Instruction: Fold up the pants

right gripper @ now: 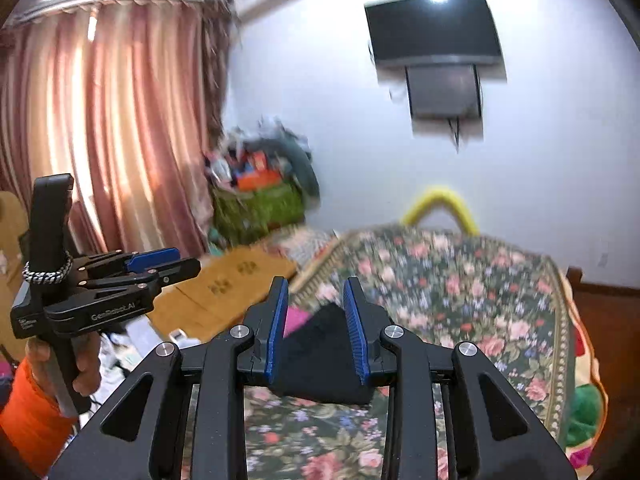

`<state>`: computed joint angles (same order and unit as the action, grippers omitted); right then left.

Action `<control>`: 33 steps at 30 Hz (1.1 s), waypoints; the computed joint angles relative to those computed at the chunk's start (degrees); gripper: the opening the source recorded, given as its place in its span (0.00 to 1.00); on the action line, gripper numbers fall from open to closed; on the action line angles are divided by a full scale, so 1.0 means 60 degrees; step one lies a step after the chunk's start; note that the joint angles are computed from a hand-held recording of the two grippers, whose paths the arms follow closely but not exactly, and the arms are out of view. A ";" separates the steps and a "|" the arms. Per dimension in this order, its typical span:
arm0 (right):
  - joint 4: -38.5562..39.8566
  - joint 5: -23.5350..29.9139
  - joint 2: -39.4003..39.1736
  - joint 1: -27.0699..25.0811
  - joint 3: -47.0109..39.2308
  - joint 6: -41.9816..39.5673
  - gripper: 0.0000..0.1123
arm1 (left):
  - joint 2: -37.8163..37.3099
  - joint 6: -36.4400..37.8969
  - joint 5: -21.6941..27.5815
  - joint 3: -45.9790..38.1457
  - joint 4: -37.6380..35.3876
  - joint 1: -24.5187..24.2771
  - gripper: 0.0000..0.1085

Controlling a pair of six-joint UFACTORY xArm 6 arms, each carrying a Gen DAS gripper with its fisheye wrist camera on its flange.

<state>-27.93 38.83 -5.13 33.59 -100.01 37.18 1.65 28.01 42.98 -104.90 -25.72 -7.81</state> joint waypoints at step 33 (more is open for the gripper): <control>-0.5600 0.2842 -0.1869 0.3397 0.1239 0.4359 0.91 | -0.5917 0.1153 -0.1917 0.5539 -0.1331 -0.0171 0.94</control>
<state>-61.53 55.88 -16.34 53.97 -92.58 63.33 -33.85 34.93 31.48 -71.67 -33.71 -8.83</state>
